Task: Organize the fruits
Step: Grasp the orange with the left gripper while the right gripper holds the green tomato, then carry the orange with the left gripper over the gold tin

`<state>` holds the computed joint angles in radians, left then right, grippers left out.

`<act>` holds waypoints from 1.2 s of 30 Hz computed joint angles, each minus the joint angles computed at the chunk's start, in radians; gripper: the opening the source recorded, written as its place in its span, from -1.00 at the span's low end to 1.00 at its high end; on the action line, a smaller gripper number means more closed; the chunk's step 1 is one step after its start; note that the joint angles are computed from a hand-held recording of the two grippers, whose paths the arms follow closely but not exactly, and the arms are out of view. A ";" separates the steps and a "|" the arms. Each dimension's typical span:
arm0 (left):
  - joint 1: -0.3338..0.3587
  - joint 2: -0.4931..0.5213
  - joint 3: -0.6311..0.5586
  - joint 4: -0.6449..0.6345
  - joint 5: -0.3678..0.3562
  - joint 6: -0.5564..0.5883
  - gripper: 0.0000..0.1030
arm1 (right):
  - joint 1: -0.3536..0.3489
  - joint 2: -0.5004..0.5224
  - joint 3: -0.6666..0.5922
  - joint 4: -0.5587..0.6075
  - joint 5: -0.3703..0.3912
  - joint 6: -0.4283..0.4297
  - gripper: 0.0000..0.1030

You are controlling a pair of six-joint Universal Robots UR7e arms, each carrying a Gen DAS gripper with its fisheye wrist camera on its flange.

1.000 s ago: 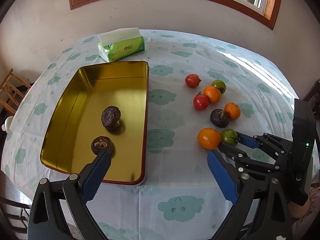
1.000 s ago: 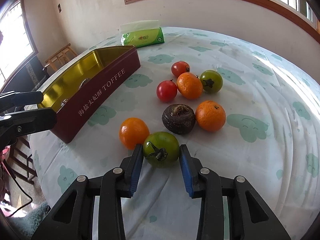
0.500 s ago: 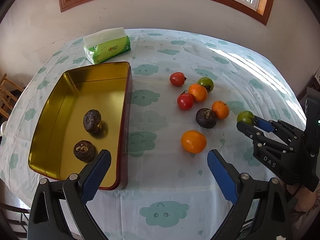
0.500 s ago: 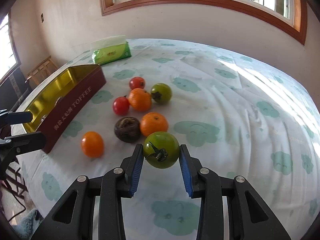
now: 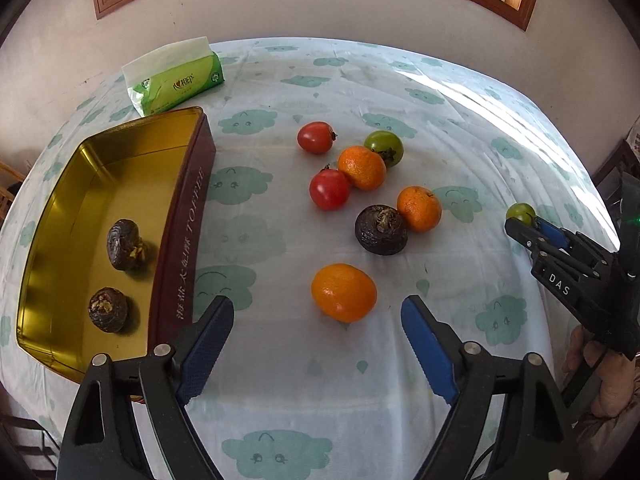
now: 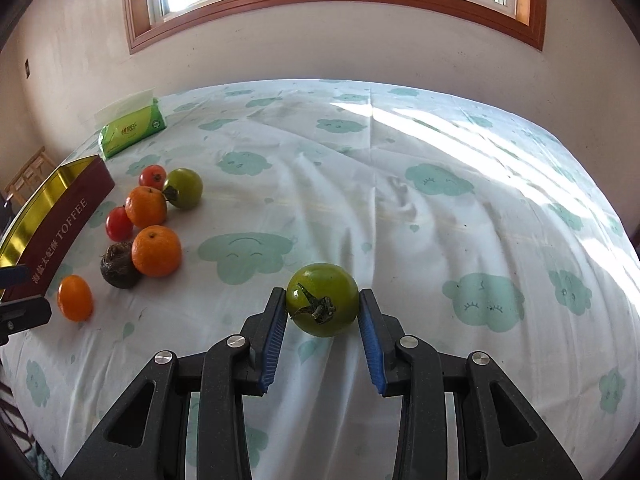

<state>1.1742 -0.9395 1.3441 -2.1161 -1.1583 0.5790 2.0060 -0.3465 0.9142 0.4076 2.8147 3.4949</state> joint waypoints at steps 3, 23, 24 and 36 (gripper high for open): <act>0.002 0.014 -0.006 0.009 0.011 -0.020 0.43 | 0.000 0.003 -0.005 -0.007 0.001 -0.008 -0.28; 0.007 0.038 -0.008 0.029 -0.014 -0.014 -0.31 | -0.002 0.011 -0.018 0.008 -0.003 0.008 -0.27; 0.006 0.037 -0.005 0.026 -0.010 -0.012 -0.31 | -0.002 0.012 -0.020 0.010 -0.003 0.009 -0.27; 0.007 0.025 0.000 0.029 -0.022 0.007 -0.33 | -0.006 0.046 -0.074 0.090 -0.015 0.061 -0.27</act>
